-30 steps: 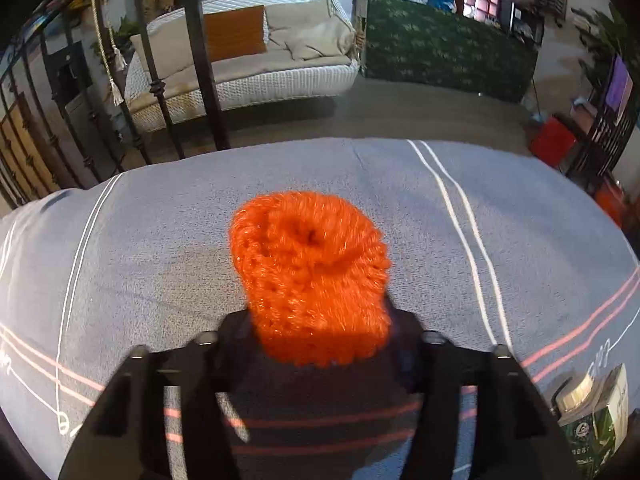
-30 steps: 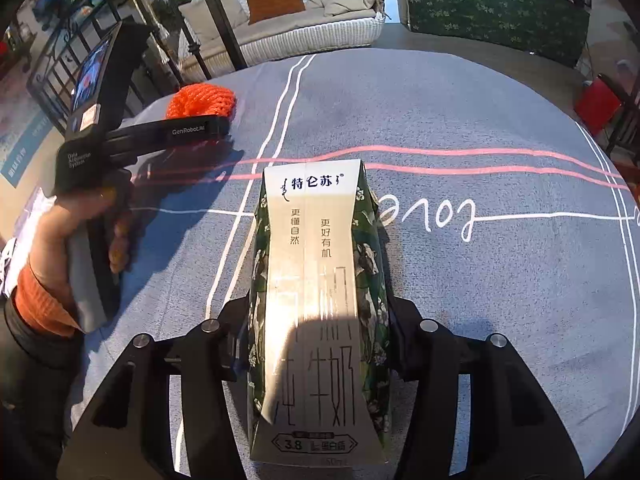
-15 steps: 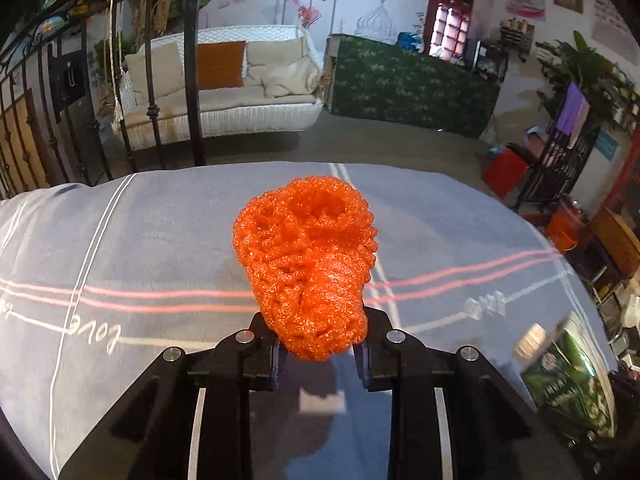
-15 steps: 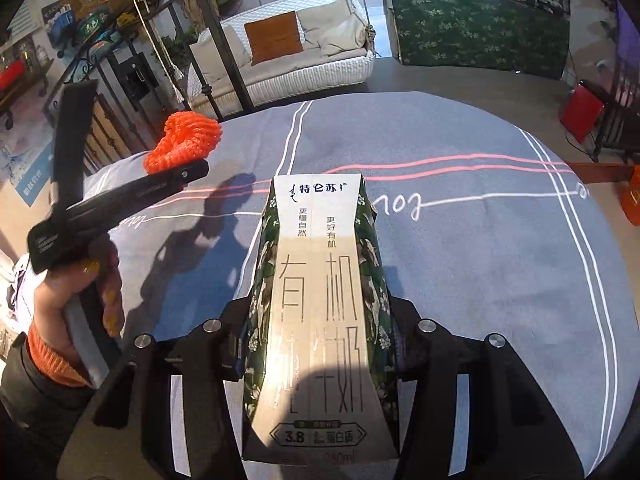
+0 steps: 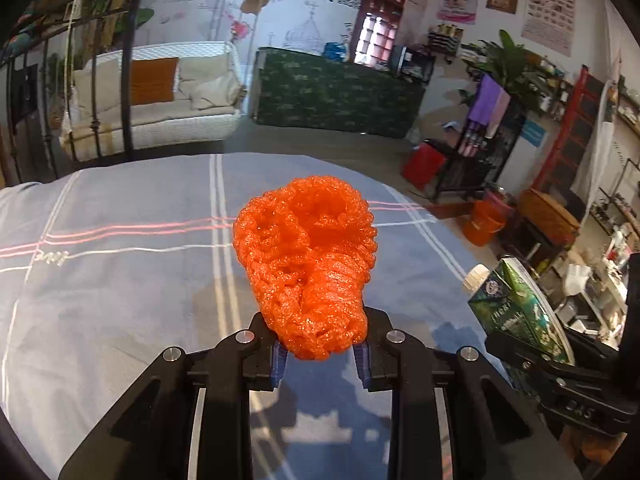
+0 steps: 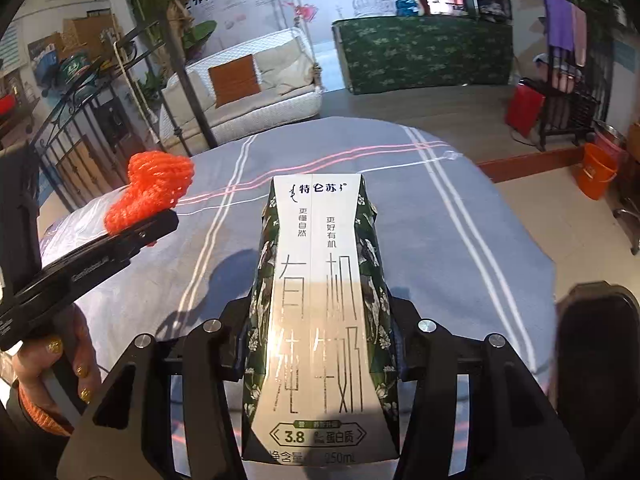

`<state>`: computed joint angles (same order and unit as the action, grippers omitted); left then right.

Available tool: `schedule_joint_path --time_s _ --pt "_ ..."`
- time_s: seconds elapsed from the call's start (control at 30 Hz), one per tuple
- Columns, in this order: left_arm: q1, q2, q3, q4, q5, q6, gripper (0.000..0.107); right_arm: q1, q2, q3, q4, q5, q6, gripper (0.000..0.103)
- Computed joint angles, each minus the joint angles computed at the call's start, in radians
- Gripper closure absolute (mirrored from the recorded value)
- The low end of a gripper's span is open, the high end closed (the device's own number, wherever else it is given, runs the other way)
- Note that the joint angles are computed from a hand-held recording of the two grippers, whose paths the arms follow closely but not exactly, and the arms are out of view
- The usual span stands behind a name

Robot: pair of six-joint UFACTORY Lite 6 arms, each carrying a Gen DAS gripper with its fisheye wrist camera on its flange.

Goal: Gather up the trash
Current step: 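Carry net and carton over the bin and open both tools to drop them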

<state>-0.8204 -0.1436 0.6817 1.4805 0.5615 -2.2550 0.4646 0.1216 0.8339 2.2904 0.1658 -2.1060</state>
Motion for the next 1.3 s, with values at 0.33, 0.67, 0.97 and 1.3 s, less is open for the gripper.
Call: schedule_joint_path --time_s 0.33,0.67,0.97,1.3 --pt "-0.178 0.199 0.186 0.076 -0.008 -0.097 0.08 -0.326 -0.343 -0.372 -0.093 0.078 -0.005 0.052" --pt "-0.255 0.571 0.593 0.051 -0.132 0.026 0.08 -0.852 -0.171 -0.379 -0.304 0.224 -0.037 0.052" --pt "-0.292 0.825 0.901 -0.176 -0.205 0.302 0.08 -1.017 0.035 -0.316 -0.23 0.281 -0.227 0.042" --pt "-0.321 1.089 1.265 -0.696 -0.187 0.87 0.079 -1.21 -0.105 -0.398 -0.202 0.359 -0.341 0.015"
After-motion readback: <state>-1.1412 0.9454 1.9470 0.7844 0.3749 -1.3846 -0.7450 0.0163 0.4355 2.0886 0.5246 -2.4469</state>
